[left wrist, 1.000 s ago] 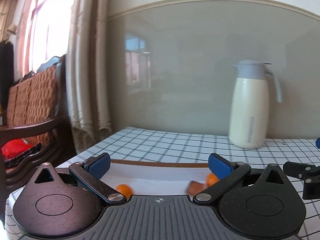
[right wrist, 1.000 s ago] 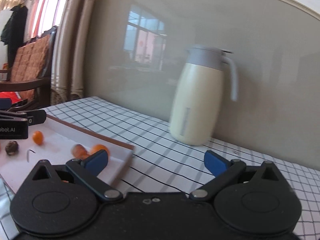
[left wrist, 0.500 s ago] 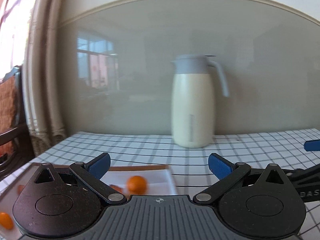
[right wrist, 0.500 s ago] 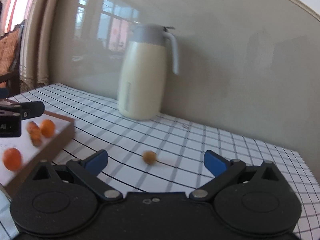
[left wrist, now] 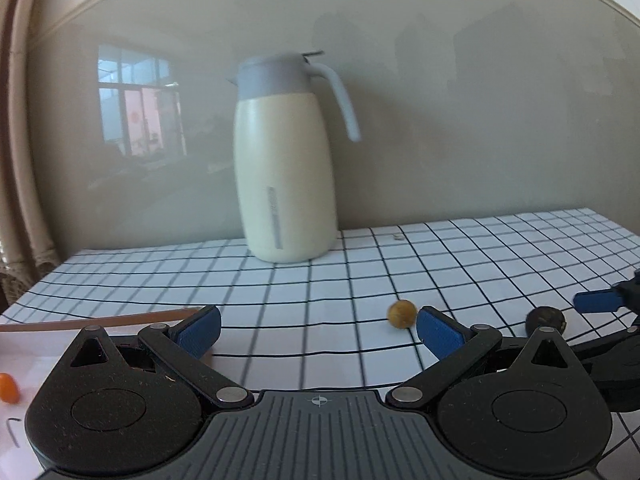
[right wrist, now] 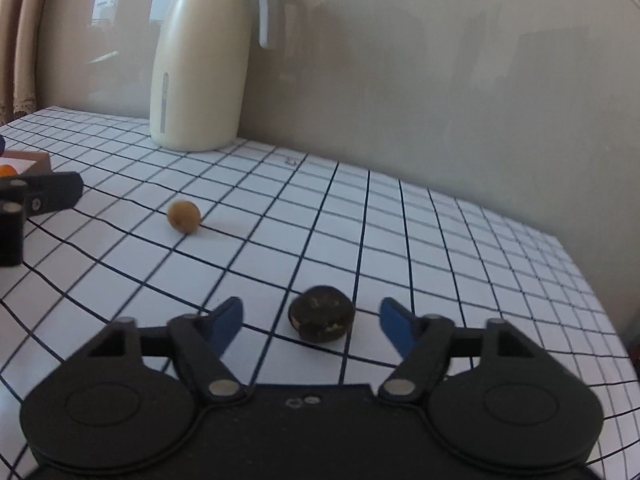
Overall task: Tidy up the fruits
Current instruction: 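Grasp the small yellow fruit with the left tool while the right tool grasps the dark chestnut, then carry the yellow fruit and dark chestnut over the white box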
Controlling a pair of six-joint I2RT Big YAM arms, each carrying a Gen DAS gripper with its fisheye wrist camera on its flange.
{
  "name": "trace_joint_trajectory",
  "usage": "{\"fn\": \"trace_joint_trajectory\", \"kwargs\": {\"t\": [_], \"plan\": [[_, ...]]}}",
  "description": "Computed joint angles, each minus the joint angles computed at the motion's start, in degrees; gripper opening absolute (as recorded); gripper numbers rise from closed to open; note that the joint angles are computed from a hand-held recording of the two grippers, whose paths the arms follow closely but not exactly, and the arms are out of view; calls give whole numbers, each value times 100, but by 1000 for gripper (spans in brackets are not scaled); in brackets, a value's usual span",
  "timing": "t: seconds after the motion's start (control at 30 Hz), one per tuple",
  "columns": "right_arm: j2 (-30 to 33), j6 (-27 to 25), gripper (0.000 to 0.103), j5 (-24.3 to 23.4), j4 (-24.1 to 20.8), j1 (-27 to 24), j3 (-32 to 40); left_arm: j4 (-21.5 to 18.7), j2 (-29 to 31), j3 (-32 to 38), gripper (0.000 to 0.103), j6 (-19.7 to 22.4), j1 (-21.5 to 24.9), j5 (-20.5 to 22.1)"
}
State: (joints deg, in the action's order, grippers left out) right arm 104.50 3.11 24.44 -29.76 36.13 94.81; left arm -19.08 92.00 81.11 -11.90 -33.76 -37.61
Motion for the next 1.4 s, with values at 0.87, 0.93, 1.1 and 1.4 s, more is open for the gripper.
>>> {"fn": "trace_joint_trajectory", "kwargs": {"t": [0.87, 0.93, 1.1, 1.4], "plan": [[-419, 481, 31, -801, 66, -631, -531, -1699, 1909, 2435, 50, -630, 150, 902], [-408, 490, 27, -827, 70, -619, -518, -1648, 1916, 2431, 27, -550, 96, 869], [-475, 527, 26, -872, 127, -632, -602, -1502, 1824, 2294, 26, -512, -1, 720], [-710, 775, 26, -794, 231, -655, -835, -1314, 1516, 1969, 26, -349, -298, 666]]}}
